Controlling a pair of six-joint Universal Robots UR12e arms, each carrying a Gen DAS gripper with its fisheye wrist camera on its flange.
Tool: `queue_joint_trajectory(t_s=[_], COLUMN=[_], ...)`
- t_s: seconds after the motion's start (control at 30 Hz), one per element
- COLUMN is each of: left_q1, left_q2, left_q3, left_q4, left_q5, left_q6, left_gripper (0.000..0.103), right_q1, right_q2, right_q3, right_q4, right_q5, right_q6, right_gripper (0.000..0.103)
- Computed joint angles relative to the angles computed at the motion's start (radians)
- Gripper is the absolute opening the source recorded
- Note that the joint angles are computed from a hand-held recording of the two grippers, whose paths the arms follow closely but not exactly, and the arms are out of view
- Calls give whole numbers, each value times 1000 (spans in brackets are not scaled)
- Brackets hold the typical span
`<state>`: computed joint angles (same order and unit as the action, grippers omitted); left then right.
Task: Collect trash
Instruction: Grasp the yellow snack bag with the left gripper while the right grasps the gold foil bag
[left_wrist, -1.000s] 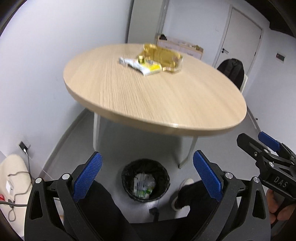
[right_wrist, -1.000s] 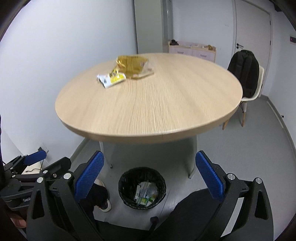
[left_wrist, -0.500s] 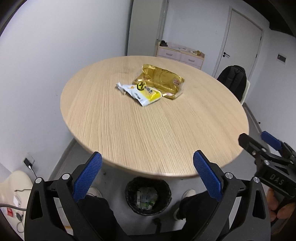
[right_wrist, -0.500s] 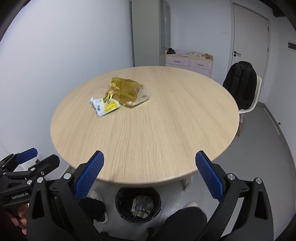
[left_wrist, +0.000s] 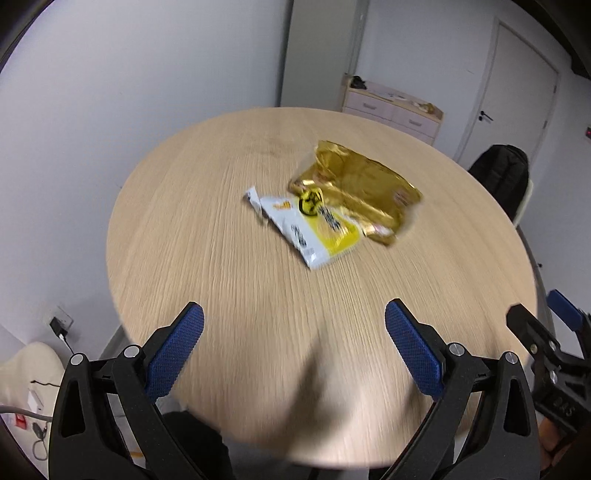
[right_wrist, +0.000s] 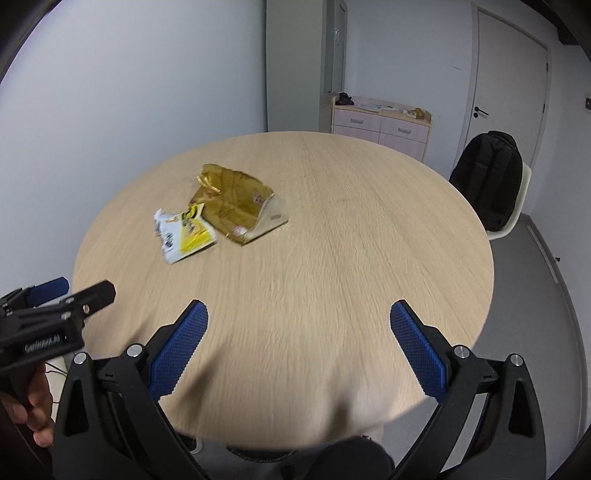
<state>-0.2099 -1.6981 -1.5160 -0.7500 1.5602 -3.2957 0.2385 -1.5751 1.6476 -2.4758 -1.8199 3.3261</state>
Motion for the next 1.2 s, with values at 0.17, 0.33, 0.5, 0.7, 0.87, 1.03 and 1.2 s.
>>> queue_joint_trajectory(t_s=[0.17,0.33,0.5,0.7,0.87,1.03,1.2], left_q1=[-17,-38,-42,-29,-24,-37,-33], left_q2=[-96,-171,-220,-251,-267,-285,-256], left_q3=[113,201,258,298,323,339,294], left_q4=[-38,-85,-146,-192,-213,-230,-191], left_q5=[49,126,145,104,86,135,142], left_q6=[-33,-58,-74,-91,-93,-81,-57], left_gripper=[97,97,97,96,96,79,40], right_q1=[-30,-53,-73,-78,-77,-79,-78], right_q2=[48,90,115,145,171,186,208], right_q3=[-47,-87,-113,-149,-182,-196,-226], right_q4=[3,14,16,19,37,55,72], right_q5=[34,63,99,104,111,127,132], right_q6=[-35,-67,-63,-96,-113,-114,-129], right_gripper=[95,95,95,95,95,95,95])
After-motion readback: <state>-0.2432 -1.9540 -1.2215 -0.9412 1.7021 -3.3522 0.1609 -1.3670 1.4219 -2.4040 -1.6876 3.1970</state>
